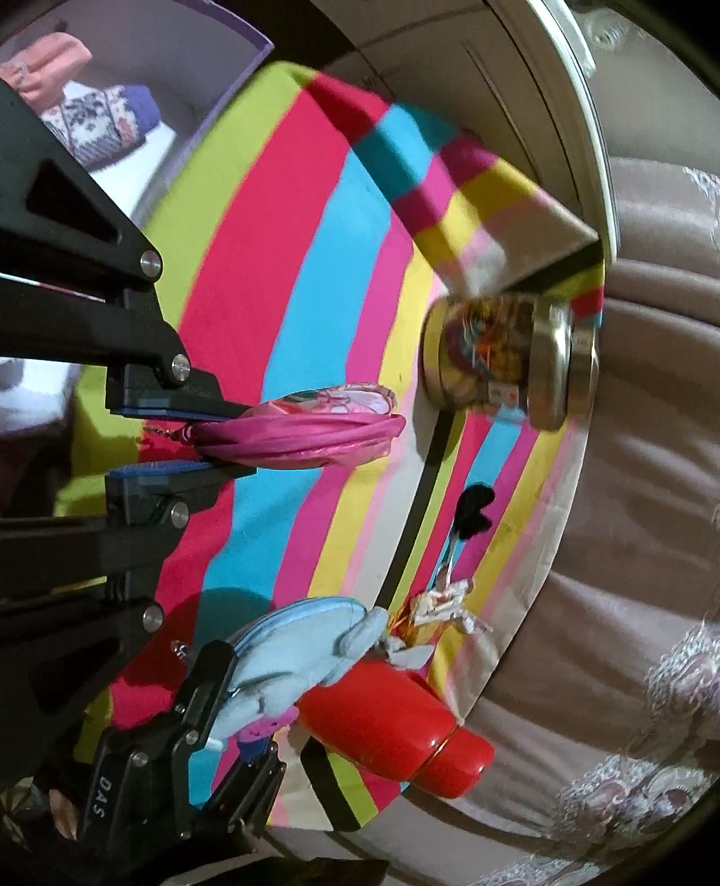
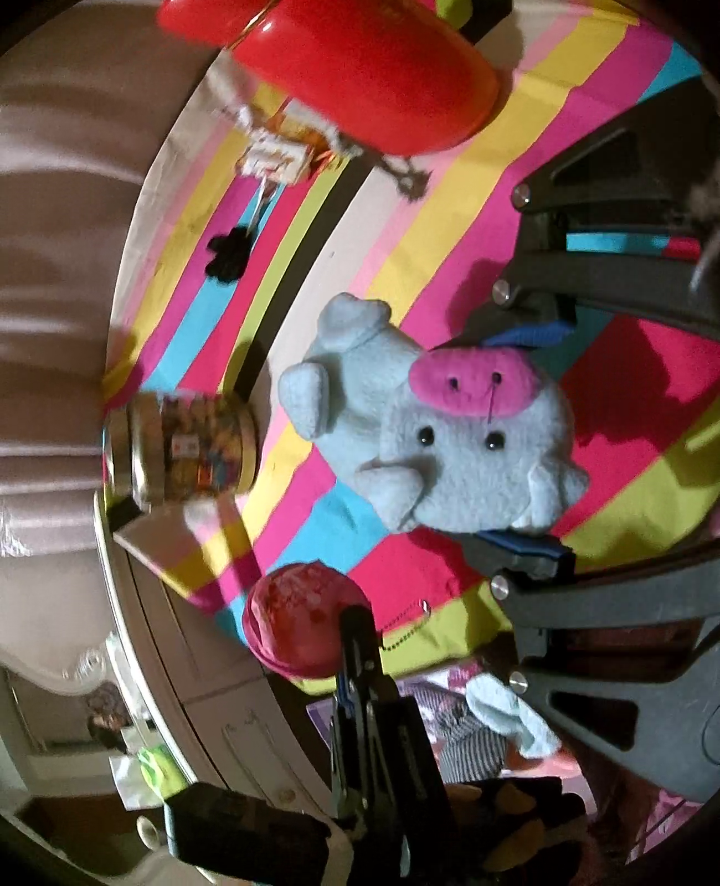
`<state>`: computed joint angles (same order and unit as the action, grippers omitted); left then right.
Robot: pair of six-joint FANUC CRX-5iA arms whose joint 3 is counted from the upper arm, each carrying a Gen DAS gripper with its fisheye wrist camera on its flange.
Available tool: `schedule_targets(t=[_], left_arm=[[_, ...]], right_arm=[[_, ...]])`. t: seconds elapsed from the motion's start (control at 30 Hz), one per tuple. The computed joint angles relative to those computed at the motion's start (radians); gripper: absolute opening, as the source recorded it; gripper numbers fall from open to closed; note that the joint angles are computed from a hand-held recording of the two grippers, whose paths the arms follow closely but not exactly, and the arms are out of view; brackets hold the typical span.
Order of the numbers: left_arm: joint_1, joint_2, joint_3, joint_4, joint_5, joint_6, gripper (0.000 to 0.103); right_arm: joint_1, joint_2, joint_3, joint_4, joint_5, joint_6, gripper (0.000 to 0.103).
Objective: Organize soft objects
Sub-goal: 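Carry the pig plush and pink ball over the purple box and open both grippers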
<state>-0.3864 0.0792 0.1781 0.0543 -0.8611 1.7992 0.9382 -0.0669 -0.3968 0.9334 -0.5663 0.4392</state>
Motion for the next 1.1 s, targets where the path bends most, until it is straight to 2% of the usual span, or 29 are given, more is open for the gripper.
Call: schedule_targets(t=[0.17, 0.33, 0.43, 0.77, 1.03, 1.1], left_arm=[[0.026, -0.051, -0.052, -0.021, -0.03, 0.05, 0.012], [0.055, -0.103, -0.099, -0.049, -0.057, 0.103, 0.012], [0.066, -0.127, -0.115, -0.069, -0.067, 0.125, 0.012], [0.117, -0.222, -0.186, -0.126, -0.129, 0.199, 0.012], [0.18, -0.279, -0.213, -0.189, -0.191, 0.261, 0.013], [0.196, -0.289, -0.208, -0.206, -0.206, 0.283, 0.016]], right_arm=[[0.035, 0.025, 0.026, -0.013, 0.003, 0.049, 0.056], [0.066, 0.043, 0.056, -0.084, 0.021, 0.124, 0.056], [0.091, 0.06, 0.088, -0.169, 0.031, 0.22, 0.056], [0.165, 0.103, 0.153, -0.273, 0.032, 0.466, 0.056], [0.18, 0.171, 0.3, -0.533, -0.011, 0.749, 0.056], [0.193, 0.196, 0.335, -0.563, -0.015, 0.799, 0.056]])
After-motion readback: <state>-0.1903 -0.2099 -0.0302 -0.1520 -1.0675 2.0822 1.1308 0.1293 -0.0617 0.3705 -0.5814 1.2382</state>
